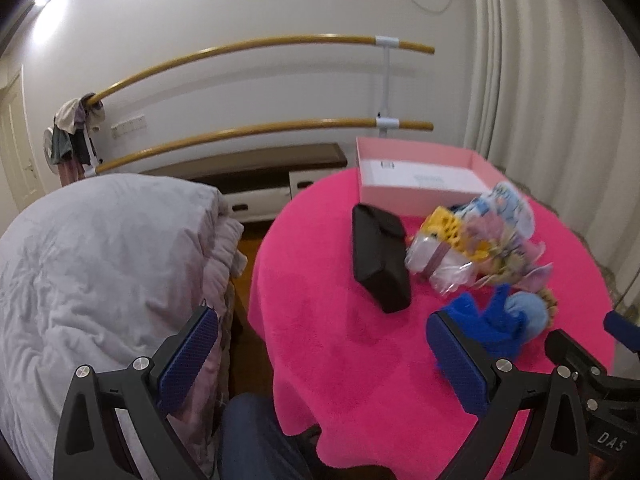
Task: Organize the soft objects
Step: 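Grasp the black glasses case with the left tool while the right tool grasps the blue knitted toy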
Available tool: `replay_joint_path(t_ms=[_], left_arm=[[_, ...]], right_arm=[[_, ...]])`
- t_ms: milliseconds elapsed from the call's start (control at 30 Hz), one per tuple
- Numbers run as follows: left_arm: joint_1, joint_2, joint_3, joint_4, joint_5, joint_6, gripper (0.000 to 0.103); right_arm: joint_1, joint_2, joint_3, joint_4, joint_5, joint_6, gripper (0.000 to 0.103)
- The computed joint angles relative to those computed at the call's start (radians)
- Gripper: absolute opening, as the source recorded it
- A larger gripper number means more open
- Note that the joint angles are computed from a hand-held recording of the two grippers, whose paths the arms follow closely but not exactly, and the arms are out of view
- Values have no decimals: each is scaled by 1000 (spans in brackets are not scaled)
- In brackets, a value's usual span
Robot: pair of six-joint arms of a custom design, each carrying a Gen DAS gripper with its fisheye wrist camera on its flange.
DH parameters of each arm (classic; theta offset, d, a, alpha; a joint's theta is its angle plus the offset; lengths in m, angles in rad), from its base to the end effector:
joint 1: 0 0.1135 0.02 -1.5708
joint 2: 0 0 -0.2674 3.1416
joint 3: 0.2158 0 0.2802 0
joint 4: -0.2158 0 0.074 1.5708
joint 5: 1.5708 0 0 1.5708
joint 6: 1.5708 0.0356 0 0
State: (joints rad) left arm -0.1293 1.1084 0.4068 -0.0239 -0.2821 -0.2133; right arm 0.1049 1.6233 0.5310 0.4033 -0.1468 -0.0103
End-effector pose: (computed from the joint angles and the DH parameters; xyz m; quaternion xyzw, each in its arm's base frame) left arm 0.2288 -0.0198 0.1502 -0.0955 0.8997 0.0571 0.4220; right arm 0.2954 0.0363 0.0958 -0.0832 0.8986 0.0864 0.4220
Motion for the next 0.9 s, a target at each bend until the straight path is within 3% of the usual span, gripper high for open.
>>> replay_joint_path(t_ms=[200, 333, 433, 600, 667, 900], left_arm=[[62, 251, 48, 199, 65, 31, 103], [92, 371, 74, 291, 92, 51, 103], [118, 447, 112, 333, 128, 70, 103], [153, 530, 186, 334, 185, 100, 103], [159, 570, 230, 323, 196, 109, 103], [151, 773, 449, 241, 208, 112, 101]], right_arm=[[0, 120, 66, 2, -58, -3, 102], [25, 169, 103, -16, -79, 0, 96], [39, 205, 136, -36, -104, 12, 86], [61, 256, 194, -60, -116, 55, 81], [68, 277, 219, -80, -122, 66, 71], [88, 356, 303, -114, -117, 85, 57]])
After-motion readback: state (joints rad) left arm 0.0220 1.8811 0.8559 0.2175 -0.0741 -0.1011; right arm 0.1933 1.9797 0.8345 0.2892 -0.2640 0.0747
